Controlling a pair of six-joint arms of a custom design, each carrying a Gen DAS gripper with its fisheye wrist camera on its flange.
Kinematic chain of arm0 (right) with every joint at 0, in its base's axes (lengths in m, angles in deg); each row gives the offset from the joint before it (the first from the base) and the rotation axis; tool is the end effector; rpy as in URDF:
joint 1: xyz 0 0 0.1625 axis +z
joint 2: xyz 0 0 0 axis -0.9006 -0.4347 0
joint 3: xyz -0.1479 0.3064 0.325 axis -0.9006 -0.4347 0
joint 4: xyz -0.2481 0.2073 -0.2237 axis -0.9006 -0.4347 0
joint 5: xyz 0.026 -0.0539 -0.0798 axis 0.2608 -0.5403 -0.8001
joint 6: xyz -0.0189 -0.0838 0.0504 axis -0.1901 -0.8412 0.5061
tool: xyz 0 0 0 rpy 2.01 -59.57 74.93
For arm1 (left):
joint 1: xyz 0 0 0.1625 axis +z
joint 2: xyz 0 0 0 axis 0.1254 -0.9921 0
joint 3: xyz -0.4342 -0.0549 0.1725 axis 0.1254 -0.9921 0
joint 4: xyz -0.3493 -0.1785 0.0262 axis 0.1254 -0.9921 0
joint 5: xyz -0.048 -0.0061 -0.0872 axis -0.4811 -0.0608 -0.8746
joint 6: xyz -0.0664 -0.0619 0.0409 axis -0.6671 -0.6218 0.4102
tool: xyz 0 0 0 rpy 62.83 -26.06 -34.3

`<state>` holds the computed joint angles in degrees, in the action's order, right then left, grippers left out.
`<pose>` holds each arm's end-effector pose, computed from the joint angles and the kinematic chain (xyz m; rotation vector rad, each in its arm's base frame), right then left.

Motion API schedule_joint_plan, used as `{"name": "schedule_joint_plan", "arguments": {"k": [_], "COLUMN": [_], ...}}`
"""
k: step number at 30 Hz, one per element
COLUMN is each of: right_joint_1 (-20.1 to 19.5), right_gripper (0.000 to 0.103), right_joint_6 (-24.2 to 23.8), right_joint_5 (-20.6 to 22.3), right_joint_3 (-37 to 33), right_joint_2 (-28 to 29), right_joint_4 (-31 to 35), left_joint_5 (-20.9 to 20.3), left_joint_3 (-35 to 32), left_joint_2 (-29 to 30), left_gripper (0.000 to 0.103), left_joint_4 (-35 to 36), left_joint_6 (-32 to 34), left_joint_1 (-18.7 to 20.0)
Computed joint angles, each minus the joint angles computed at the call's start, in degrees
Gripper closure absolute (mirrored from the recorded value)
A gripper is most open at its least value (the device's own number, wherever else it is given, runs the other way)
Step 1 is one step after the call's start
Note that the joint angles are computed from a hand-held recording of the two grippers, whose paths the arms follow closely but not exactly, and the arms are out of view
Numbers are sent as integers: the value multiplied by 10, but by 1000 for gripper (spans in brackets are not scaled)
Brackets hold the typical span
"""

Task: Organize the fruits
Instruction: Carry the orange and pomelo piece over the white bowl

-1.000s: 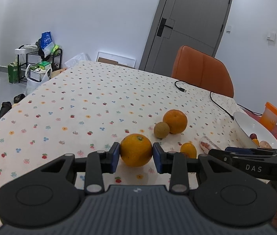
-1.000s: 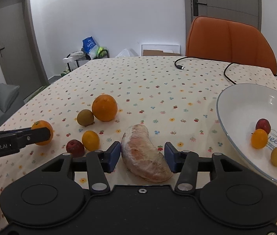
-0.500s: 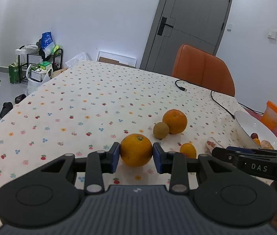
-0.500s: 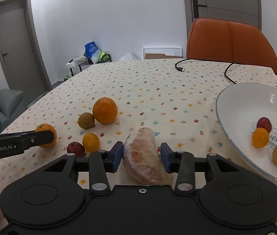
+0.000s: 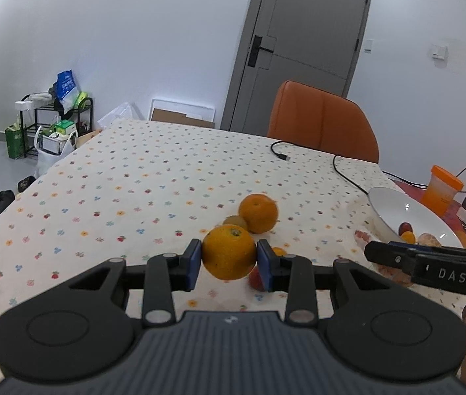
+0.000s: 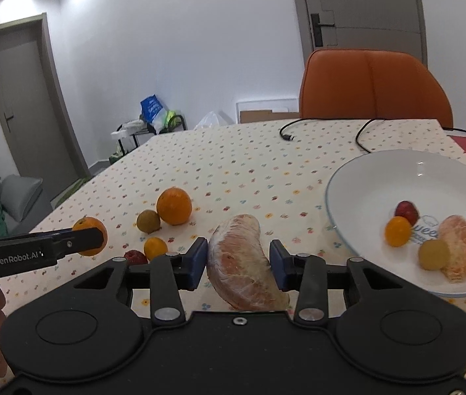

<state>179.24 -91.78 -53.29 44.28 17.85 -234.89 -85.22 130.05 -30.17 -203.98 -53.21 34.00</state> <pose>0.3000 -0.4115 0.0095 0.9059 -2.4230 1.0923 -0.1235 -0.4028 0.1983 0.2654 2.1806 -1.3589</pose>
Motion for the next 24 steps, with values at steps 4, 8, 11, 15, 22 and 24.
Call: {"name": "schedule_joint_plan", "arguments": {"k": [4, 8, 11, 15, 22, 24], "right_joint_1": [-4, -7, -10, -17, -37, -44], "right_gripper": [64, 64, 64, 64, 64, 64], "right_joint_6": [3, 2, 0, 0, -2, -3], "right_joint_5": [10, 16, 20, 23, 21, 21], "right_joint_3": [15, 29, 39, 56, 84, 93], "right_joint_2": [-9, -19, -29, -40, -57, -61], "right_joint_4": [-25, -47, -65, -94, -138, -153], "left_joint_5": [2, -1, -6, -12, -29, -35], "left_joint_3": [-8, -17, -27, -40, -66, -73], "left_joint_2": [7, 12, 17, 26, 48, 56], "left_gripper": [68, 68, 68, 68, 68, 68], "left_joint_4": [6, 14, 22, 29, 38, 41], "left_joint_6": [3, 9, 15, 24, 41, 46], "left_joint_1": [-10, -18, -24, -32, -39, -40]}}
